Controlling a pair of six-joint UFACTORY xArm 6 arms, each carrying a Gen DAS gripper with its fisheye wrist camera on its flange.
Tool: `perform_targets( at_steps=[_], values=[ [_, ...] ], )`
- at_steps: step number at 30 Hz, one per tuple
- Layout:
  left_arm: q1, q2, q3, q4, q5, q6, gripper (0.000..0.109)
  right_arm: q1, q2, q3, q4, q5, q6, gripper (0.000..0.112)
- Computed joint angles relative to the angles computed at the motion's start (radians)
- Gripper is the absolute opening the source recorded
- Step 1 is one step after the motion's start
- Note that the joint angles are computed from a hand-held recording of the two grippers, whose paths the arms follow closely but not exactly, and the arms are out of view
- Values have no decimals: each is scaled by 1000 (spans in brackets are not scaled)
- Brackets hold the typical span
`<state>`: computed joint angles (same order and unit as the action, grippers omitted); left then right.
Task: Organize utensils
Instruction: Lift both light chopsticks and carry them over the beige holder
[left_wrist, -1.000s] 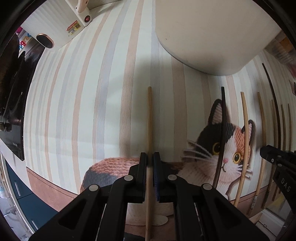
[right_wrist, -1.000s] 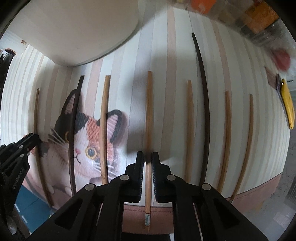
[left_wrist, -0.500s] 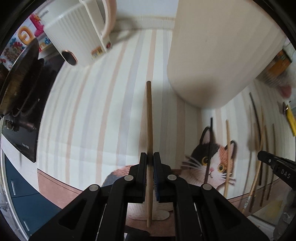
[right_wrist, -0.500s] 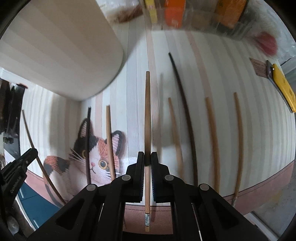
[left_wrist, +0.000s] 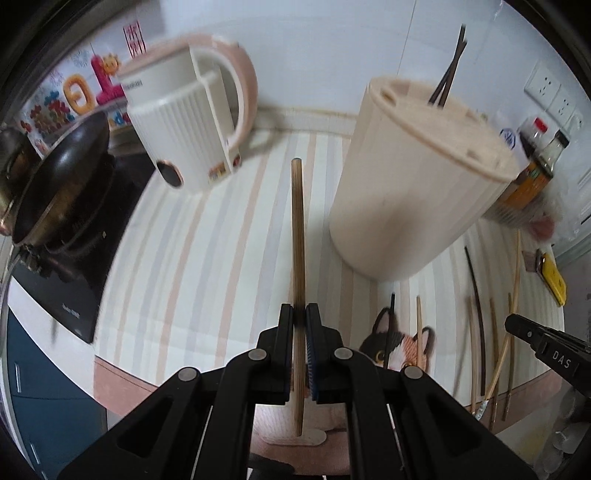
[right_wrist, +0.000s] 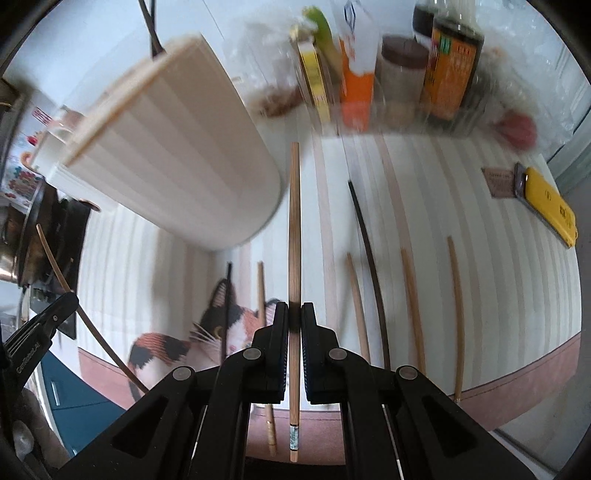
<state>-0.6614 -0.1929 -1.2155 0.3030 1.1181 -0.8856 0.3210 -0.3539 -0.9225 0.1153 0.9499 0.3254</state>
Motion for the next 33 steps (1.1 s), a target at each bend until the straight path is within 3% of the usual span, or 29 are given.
perform_targets(
  at_steps=[9, 15, 23, 33],
  values=[
    [10, -16, -42, 41, 4, -12, 4, 7, -30, -49, -22, -47, 30, 7],
    [12, -4, -147, 73, 9, -11, 4, 5, -20, -133, -10, -68, 35, 7],
    [21, 103, -410, 104, -22, 45, 4, 17, 80, -364, -24, -114, 22, 7],
    [92, 405, -858, 24, -40, 200, 4, 5, 342, -692, -74, -167, 48, 7]
  ],
)
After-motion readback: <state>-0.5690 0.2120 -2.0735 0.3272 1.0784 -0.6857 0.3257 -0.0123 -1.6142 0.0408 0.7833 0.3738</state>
